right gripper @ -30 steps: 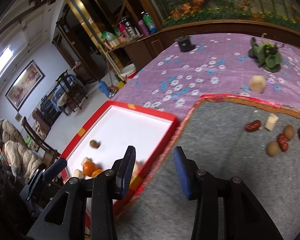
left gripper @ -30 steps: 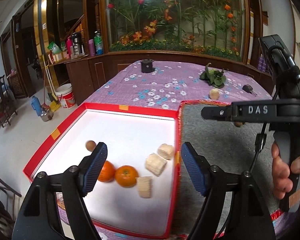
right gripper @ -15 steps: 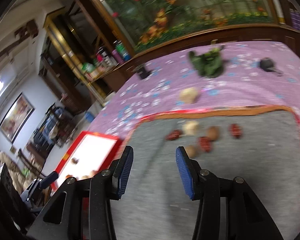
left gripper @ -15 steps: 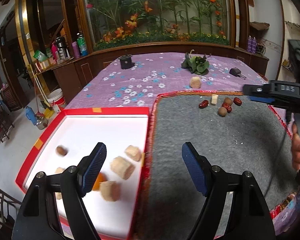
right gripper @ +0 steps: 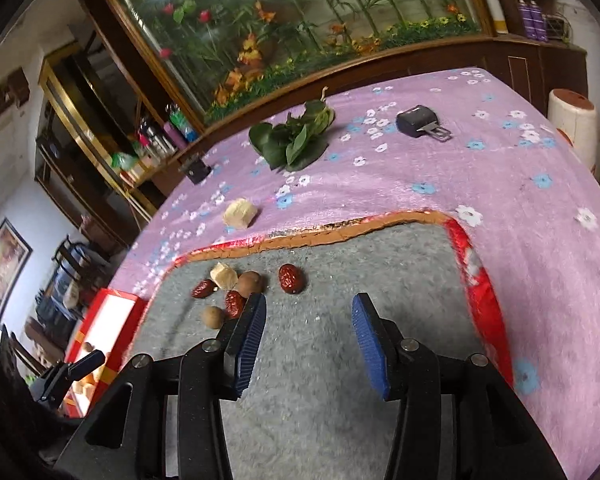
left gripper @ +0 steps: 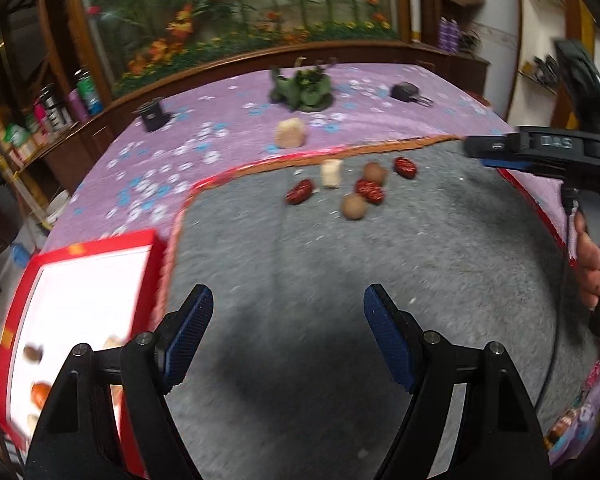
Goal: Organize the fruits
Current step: 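Move both open grippers back over the grey mat, then grasp a brown nut with the left gripper while the right gripper grasps a red date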
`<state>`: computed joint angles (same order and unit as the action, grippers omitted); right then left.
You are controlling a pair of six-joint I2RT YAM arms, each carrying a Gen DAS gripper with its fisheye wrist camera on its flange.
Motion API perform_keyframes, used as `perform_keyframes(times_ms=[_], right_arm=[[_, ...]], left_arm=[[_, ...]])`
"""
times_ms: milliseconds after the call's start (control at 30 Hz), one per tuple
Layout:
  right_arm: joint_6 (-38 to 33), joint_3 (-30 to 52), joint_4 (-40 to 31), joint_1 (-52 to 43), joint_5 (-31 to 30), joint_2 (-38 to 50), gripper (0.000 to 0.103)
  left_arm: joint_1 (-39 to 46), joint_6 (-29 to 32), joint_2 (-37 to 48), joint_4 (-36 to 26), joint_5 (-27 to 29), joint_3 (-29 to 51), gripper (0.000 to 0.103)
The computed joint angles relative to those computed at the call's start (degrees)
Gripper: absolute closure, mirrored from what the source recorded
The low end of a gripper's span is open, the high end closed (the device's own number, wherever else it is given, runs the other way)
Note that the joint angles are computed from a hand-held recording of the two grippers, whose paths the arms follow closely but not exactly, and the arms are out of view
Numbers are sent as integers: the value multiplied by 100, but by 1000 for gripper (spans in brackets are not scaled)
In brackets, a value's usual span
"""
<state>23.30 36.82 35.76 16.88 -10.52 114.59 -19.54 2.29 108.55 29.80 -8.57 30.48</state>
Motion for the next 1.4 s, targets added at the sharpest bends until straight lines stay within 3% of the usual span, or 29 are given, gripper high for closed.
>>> perform_keyframes(times_ms=[267, 333, 500, 667, 800, 867, 933, 1000, 1067, 1167, 1400], right_arm=[[-540, 1672, -1463, 589, 605, 860, 58], [-573, 1892, -1462, 657, 681, 1125, 59], [-957, 1903, -1231, 749, 1047, 1383, 81], [-860, 1843, -1136, 534, 660, 1386, 83], [-652, 1840, -1176, 352, 248, 1374, 83], [-575, 1843, -1195, 314, 146, 1369, 83], [-519, 1828, -1180, 288, 75, 1365, 83], [-490, 1830, -1181, 273, 37, 1366, 83], [-494, 1840, -1186, 273, 45, 1370, 83], [-499, 1853, -1194, 267, 49, 1374, 83], [-424, 1783, -1128, 271, -59, 1299, 84]], left_arm=[[-61, 52, 393, -779, 329, 949, 25], [-70, 30, 549, -921, 338, 1156, 25], [-156, 11, 851, -1020, 387, 1477, 25], [-205, -153, 1160, -1245, 443, 1917, 28], [-213, -148, 1427, -1556, 535, 2342, 46], [-221, -92, 1545, -1610, 471, 2499, 50], [-190, -97, 1691, -1747, 448, 2694, 64], [-123, -113, 1788, -1850, 655, 2821, 72], [-131, -103, 1796, -1809, 664, 2825, 73], [-163, -70, 1799, -1798, 724, 2831, 83], [-171, -153, 1831, -1664, 740, 2821, 84]])
